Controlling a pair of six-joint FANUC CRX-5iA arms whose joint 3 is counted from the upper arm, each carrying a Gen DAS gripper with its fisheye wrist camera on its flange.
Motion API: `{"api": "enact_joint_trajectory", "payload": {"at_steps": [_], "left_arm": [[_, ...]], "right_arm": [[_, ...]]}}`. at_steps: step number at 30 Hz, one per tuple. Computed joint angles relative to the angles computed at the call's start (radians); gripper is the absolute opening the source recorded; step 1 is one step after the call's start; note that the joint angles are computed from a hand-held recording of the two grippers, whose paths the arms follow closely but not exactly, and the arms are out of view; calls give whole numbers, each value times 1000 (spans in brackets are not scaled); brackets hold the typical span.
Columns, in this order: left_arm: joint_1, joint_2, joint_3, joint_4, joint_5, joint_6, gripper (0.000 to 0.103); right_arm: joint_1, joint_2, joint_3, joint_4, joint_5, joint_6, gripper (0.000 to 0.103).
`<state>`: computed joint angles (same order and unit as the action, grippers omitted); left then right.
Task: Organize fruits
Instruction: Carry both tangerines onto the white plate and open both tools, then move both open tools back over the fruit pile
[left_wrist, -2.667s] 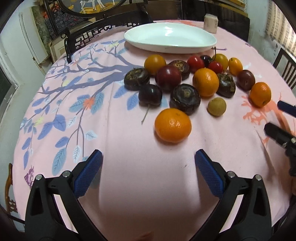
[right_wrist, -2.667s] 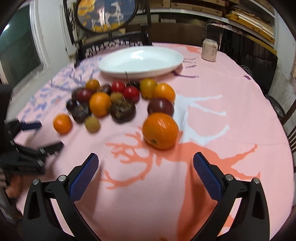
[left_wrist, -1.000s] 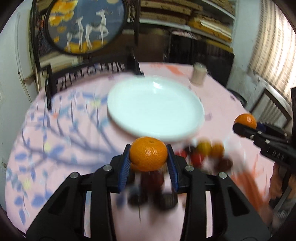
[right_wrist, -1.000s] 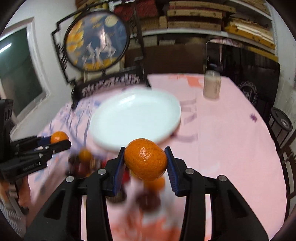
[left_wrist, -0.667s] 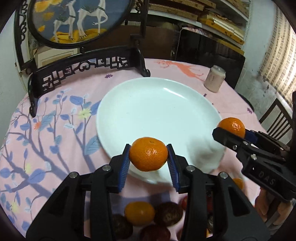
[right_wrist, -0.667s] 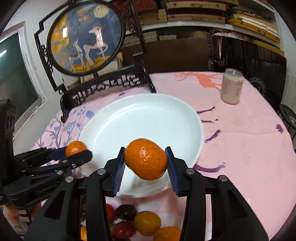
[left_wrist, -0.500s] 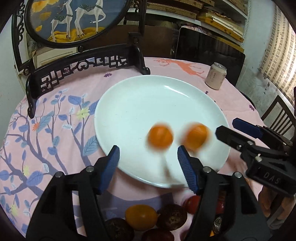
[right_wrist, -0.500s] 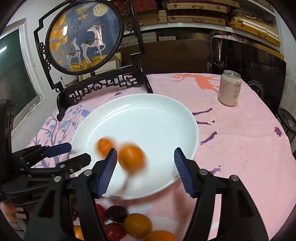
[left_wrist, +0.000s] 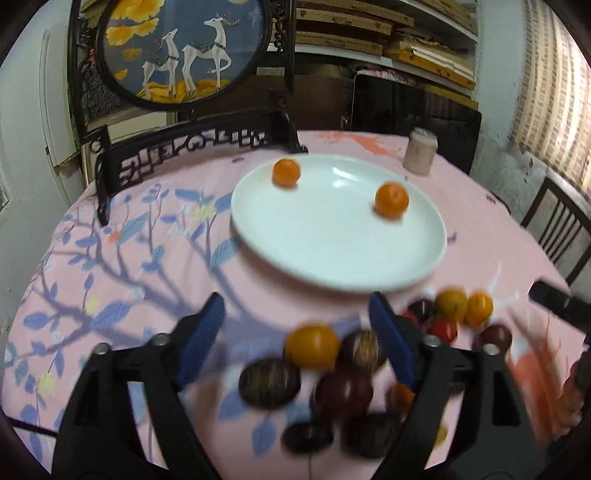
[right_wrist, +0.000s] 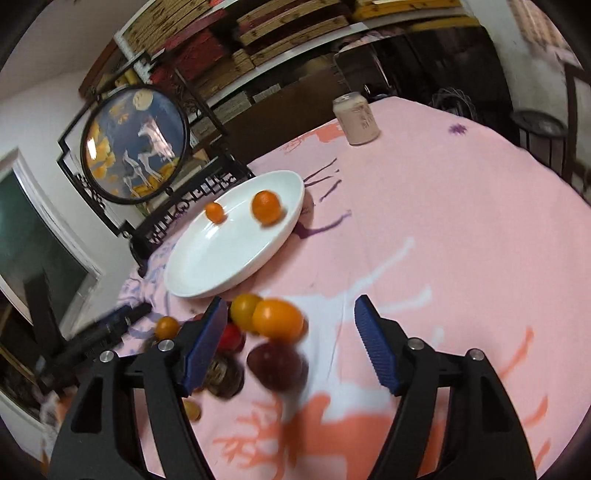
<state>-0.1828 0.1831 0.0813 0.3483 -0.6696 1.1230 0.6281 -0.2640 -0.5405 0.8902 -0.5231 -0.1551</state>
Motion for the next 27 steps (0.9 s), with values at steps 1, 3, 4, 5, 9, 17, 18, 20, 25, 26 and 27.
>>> {"api": "enact_joint_trajectory", "payload": {"at_steps": [1, 3, 4, 5, 9, 17, 18, 20, 25, 26, 27], "left_arm": [[6, -16, -22, 0, -7, -3, 85], [23, -48, -72, 29, -16, -27, 85], [32, -63, -96, 48, -18, -46, 85], [38, -74, -113, 61, -15, -58, 85], [66, -100, -161, 128, -23, -100, 85], [88, -104, -186, 203, -51, -159, 85], [89, -107, -194, 219, -49, -178, 85], [87, -116, -209, 245, -48, -212, 85], [88, -127, -223, 249, -56, -238, 85], [94, -125, -223, 256, -61, -235, 85], [99, -123, -226, 267, -67, -236, 85]], "right_arm": [[14, -18, -29, 55, -9, -56, 72], [50, -29, -39, 70, -54, -63, 72], [64, -29, -39, 71, -67, -59, 72], [79, -31, -44, 85, -79, -63, 72], [129, -10, -25, 83, -151, -27, 72], [137, -44, -74, 164, -152, -140, 72], [134, -42, -71, 152, -150, -135, 72], [133, -30, -52, 110, -151, -98, 72], [141, -4, -26, 97, -161, -51, 72], [142, -3, -27, 115, -159, -57, 72], [142, -1, -29, 132, -152, -61, 72]]}}
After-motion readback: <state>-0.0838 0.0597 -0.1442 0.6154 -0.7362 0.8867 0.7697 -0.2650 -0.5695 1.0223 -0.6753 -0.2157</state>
